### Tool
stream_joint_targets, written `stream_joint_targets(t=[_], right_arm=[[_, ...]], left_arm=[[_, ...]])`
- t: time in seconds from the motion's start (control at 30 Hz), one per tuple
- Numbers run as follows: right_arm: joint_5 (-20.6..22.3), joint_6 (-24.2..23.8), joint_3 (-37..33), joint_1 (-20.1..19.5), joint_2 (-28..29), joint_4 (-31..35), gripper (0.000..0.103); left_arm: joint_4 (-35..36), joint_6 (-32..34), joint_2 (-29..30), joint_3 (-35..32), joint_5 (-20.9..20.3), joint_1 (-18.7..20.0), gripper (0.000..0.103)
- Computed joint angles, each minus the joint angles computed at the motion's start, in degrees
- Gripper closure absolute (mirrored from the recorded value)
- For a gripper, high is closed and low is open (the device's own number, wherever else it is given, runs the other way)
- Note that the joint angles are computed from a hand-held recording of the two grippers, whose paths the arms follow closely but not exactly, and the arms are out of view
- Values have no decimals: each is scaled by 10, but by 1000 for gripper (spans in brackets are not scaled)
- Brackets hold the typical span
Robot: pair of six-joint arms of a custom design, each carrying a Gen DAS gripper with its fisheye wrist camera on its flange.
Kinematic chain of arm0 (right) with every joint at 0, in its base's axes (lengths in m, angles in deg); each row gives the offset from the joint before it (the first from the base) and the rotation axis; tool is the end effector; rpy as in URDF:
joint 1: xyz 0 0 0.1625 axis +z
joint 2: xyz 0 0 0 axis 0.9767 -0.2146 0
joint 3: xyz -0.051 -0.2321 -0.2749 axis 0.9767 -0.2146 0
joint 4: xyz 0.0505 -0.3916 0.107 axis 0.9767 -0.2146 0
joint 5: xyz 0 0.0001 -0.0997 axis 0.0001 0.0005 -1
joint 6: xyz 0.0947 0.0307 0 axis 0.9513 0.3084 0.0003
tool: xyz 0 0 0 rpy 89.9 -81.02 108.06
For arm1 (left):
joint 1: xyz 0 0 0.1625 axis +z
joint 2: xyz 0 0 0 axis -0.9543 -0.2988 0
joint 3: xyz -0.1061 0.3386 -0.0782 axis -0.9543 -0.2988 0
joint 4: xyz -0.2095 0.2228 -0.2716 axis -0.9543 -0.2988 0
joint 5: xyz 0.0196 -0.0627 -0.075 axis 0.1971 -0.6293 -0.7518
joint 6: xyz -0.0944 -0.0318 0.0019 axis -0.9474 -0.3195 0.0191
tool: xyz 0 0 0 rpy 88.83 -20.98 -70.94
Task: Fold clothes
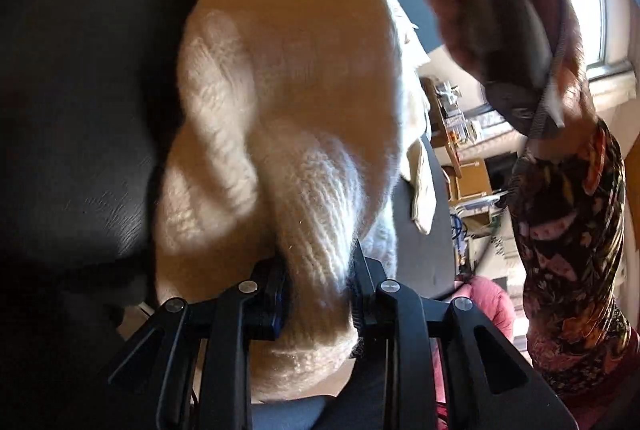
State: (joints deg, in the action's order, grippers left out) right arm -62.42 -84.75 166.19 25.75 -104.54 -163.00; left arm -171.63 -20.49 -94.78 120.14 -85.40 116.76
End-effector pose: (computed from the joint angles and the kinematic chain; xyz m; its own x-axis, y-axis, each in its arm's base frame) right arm 0.2624 -0.5486 0.1073 -0.9571 -0.2835 0.0602 -0.2898 0.9375 -0.1927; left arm -0.1207 -0.3103 0.0891 -0.9866 0.0968 0.1316 0.0648 0.9714 -0.2286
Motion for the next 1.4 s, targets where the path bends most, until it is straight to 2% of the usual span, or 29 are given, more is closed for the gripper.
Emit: stream_joint_targets(t=[0.03, 0.07, 0.17, 0.33, 0.43, 0.57, 0.6, 0.7, 0.73, 0.8, 0.83, 0.9, 0.97, 1.1, 1.13, 1.23, 1.33, 1.4], right_arm=[[-28, -12, -16, 11, 22, 23, 82], [-56, -24, -19, 22, 32, 27, 80], [-114, -67, 18, 52, 22, -5, 76], [-101, -128, 186, 53, -119, -142, 76], [-93, -112, 296, 11, -244, -228, 76], [-128, -86, 408, -94, -413, -315, 75], [-140, -86, 424, -122, -446, -327, 74], [-187, -80, 435, -187, -493, -304, 71], [-206, -74, 432, -200, -495, -295, 71], [-213, -74, 430, -233, -504, -279, 71], [-210, -79, 431, -247, -509, -275, 71], [-213, -90, 443, -252, -509, -291, 71], [-224, -105, 441, -244, -474, -336, 71], [-225, -163, 425, -246, -420, -389, 71], [-245, -163, 410, -237, -392, -389, 71], [-307, -160, 361, -215, -311, -378, 71], [-330, -237, 367, -207, -286, -440, 69], [-329, -273, 374, -212, -285, -460, 69]], left_arm=[[-5, -4, 0, 3, -3, 6, 74], [-8, -4, -1, 4, -4, 9, 73], [-11, -2, -3, 6, 0, 8, 69], [2, -11, -39, 17, 22, -12, 67], [57, -23, -119, 34, 68, -47, 67], [147, -24, -214, 32, 135, -96, 67], [158, -9, -215, 17, 153, -104, 66], [184, 53, -127, -89, 209, -113, 63], [199, 66, -110, -113, 230, -121, 59], [224, 83, -87, -141, 277, -144, 34], [231, 86, -72, -151, 307, -151, 31], [207, 126, 15, -205, 332, -126, 31], [209, 156, 101, -277, 347, -91, 31], [277, 197, 211, -384, 372, -52, 31], [293, 208, 239, -410, 381, -46, 31], [342, 213, 288, -454, 416, -28, 31], [416, 170, 328, -498, 492, -9, 31], [472, 122, 334, -516, 526, 16, 31]])
